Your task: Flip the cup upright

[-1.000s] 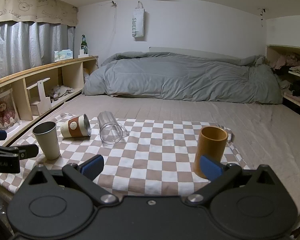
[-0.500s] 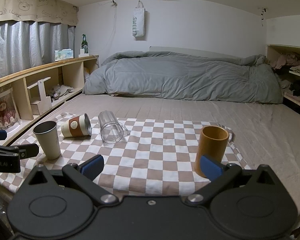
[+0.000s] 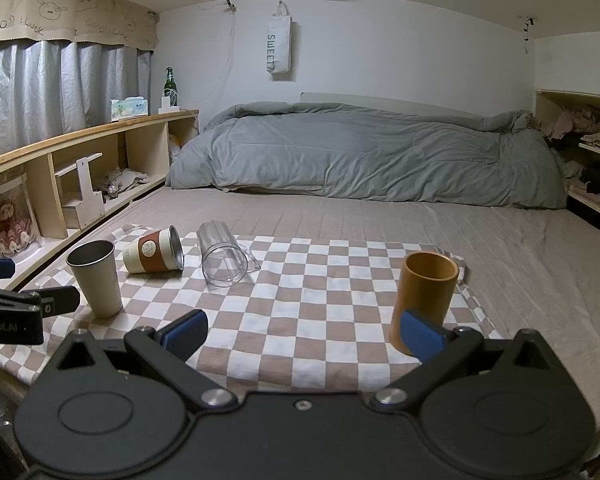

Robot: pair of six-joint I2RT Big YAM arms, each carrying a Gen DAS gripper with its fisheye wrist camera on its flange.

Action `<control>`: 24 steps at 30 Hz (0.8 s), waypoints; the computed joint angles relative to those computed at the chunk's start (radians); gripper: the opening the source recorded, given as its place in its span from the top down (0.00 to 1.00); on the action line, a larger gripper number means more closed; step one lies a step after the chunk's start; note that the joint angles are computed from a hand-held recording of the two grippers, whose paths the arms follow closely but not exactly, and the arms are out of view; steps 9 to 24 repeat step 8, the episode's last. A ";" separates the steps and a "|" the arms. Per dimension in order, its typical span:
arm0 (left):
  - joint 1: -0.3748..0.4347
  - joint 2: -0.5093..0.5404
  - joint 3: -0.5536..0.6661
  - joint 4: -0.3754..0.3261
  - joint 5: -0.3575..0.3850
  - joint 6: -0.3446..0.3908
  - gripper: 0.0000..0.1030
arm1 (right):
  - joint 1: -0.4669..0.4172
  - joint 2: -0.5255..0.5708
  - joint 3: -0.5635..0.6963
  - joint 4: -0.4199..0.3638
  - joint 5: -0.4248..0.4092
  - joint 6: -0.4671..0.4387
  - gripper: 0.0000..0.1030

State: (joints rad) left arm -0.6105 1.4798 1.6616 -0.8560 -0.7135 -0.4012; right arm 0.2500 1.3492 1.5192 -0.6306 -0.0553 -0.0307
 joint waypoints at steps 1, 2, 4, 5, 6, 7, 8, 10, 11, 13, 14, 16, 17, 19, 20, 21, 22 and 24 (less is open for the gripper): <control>0.000 0.000 0.000 0.000 0.000 0.001 0.00 | 0.000 0.000 0.000 0.000 0.000 0.000 0.00; 0.000 0.000 0.000 0.000 -0.001 0.001 0.00 | 0.001 -0.001 -0.001 0.000 0.000 0.000 0.00; 0.000 0.000 0.001 -0.001 -0.001 -0.001 0.00 | 0.000 0.000 0.000 0.000 0.000 0.000 0.00; 0.000 0.000 0.000 0.000 0.000 0.000 0.00 | 0.000 0.000 0.000 -0.001 0.000 0.000 0.00; 0.000 0.000 0.000 0.000 0.000 0.000 0.00 | 0.000 0.000 0.000 -0.001 0.000 0.000 0.00; 0.001 -0.001 -0.001 0.001 0.002 0.001 0.00 | 0.001 0.000 0.000 0.000 0.001 0.000 0.00; 0.001 -0.001 -0.001 0.001 0.003 0.002 0.00 | 0.001 0.000 0.000 0.000 0.001 0.000 0.00; 0.001 -0.001 -0.001 0.001 0.003 0.002 0.00 | 0.001 0.000 0.000 0.000 0.001 0.000 0.00; 0.001 -0.001 -0.001 0.001 0.003 0.002 0.00 | 0.001 0.000 0.000 0.000 0.001 0.000 0.00; 0.001 -0.001 -0.001 0.001 0.003 0.002 0.00 | 0.001 0.000 0.000 0.000 0.001 0.000 0.00; 0.001 -0.001 -0.001 0.001 0.003 0.002 0.00 | 0.001 0.000 0.000 0.000 0.001 0.000 0.00; 0.001 -0.001 -0.001 0.001 0.003 0.002 0.00 | 0.001 0.000 0.000 0.000 0.001 0.000 0.00; 0.001 -0.001 -0.001 0.001 0.003 0.002 0.00 | 0.001 0.000 0.000 0.000 0.001 0.000 0.00; 0.001 -0.001 -0.001 0.001 0.003 0.002 0.00 | 0.001 0.000 0.000 0.000 0.001 0.000 0.00; 0.001 -0.001 -0.001 0.001 0.003 0.002 0.00 | 0.001 0.000 0.000 0.000 0.001 0.000 0.00; 0.001 -0.001 -0.001 0.001 0.003 0.002 0.00 | 0.001 0.000 0.000 0.000 0.001 0.000 0.00; 0.001 -0.001 -0.001 0.001 0.003 0.002 0.00 | 0.001 0.000 0.000 0.000 0.001 0.000 0.00; 0.001 -0.001 -0.001 0.001 0.003 0.002 0.00 | 0.001 0.000 0.000 0.000 0.001 0.000 0.00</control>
